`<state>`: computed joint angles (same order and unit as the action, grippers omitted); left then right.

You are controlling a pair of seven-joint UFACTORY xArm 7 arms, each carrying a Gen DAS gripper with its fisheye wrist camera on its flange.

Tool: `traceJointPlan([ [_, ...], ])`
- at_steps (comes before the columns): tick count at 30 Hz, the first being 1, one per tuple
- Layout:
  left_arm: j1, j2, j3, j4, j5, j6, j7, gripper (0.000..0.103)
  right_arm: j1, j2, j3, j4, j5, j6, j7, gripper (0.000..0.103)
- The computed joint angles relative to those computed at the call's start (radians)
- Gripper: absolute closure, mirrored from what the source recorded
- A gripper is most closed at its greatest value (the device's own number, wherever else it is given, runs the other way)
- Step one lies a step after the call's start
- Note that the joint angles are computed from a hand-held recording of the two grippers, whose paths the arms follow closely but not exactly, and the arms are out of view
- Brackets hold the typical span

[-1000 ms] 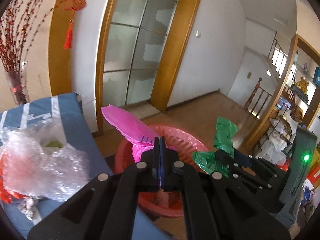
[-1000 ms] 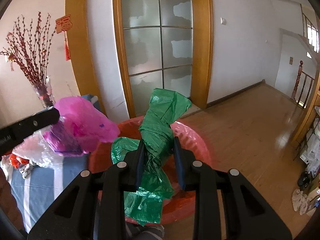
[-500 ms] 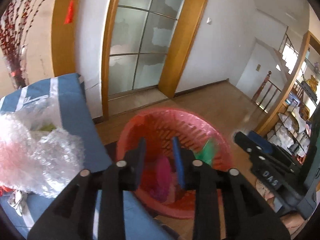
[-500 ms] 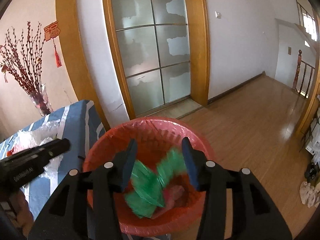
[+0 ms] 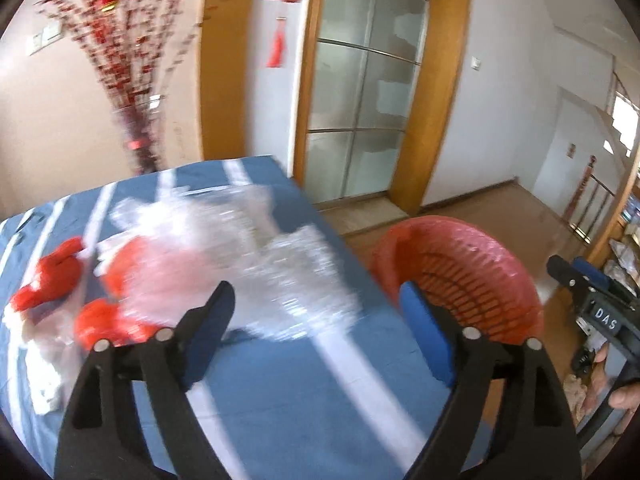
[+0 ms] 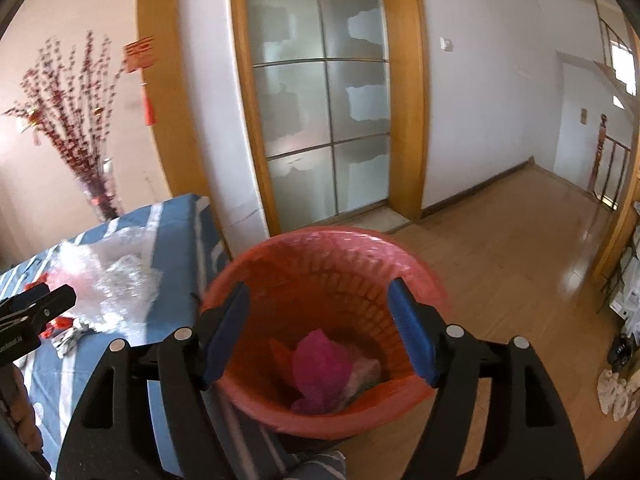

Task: Collect trash
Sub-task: 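Grasp the bubble wrap with the right tool while the left tool returns to the table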

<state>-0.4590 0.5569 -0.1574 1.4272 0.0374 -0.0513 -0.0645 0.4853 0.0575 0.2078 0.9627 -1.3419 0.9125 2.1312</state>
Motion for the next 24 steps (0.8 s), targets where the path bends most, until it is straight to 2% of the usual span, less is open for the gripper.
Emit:
traceJointPlan([
  [6,0.016,-0.070,0.090,-0.122,-0.009,-0.062,-0.030,0.010,0.039,0.093,-0.003,0.109,-0.015,-0.020,-0.039,0.031],
  [17,-0.003,-0.123,0.295,-0.244,-0.043,-0.088,-0.083,0.010,0.146,0.298,-0.076,0.353,0.005,-0.109,-0.144,0.031],
  [21,0.003,-0.128,0.338,-0.263,-0.058,-0.088,-0.092,0.010,0.184,0.390,-0.110,0.473,0.037,-0.151,-0.211,0.031],
  [24,0.025,-0.126,0.341,-0.266,-0.064,-0.086,-0.098,0.010,0.205,0.451,-0.136,0.553,0.073,-0.179,-0.268,0.031],
])
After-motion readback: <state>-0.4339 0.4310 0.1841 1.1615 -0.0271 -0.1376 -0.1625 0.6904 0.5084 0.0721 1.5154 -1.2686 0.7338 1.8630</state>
